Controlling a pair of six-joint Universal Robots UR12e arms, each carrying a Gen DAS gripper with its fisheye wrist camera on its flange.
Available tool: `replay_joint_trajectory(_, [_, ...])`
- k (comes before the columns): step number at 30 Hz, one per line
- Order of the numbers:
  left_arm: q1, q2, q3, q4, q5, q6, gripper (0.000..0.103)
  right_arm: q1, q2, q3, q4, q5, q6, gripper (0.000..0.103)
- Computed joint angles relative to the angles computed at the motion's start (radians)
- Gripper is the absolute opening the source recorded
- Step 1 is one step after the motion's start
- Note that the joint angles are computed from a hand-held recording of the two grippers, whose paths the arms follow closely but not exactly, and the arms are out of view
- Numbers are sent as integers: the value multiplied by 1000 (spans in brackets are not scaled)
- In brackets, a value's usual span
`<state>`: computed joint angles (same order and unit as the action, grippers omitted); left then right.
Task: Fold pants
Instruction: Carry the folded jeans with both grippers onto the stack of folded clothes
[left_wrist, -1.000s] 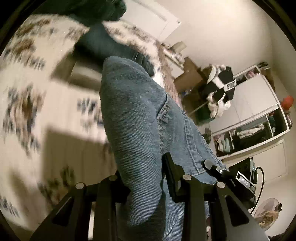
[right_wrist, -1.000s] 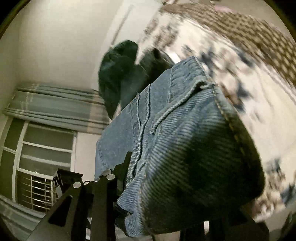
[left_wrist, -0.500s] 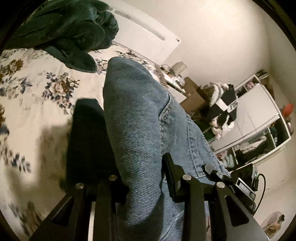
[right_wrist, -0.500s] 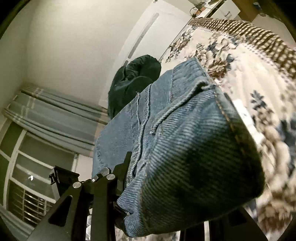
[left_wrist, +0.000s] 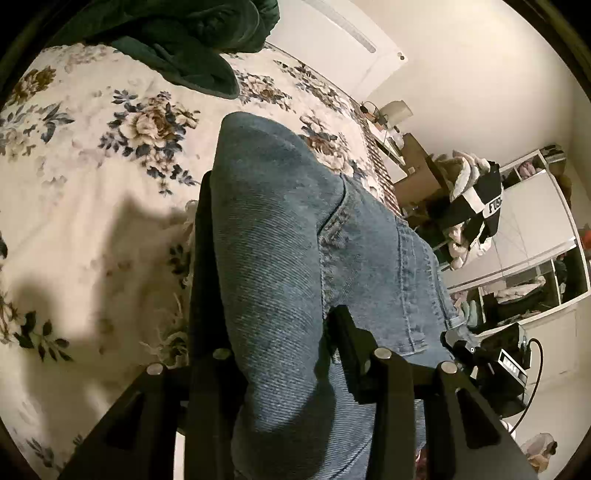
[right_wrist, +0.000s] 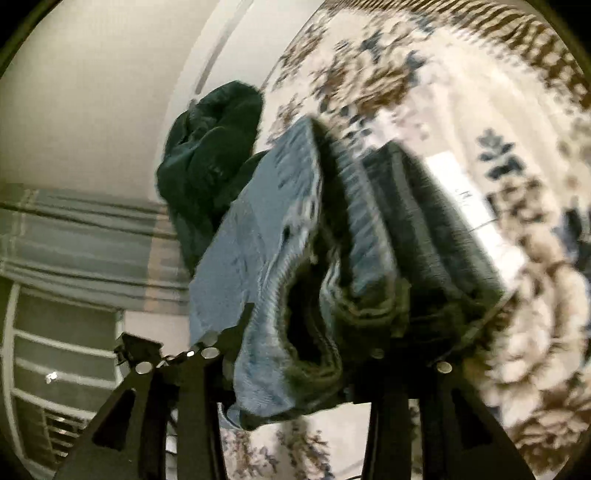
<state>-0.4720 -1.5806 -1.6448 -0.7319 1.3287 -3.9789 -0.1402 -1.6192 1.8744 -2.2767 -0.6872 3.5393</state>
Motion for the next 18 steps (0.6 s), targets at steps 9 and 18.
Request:
replay_joint_trajectory(9, [-34, -10, 97, -229, 137, 5, 63, 1, -36, -58, 136, -190, -48, 43])
replay_joint_trajectory(18, [-133, -85, 292, -536, 407, 62, 99, 119, -56, -178, 268, -559, -208, 103])
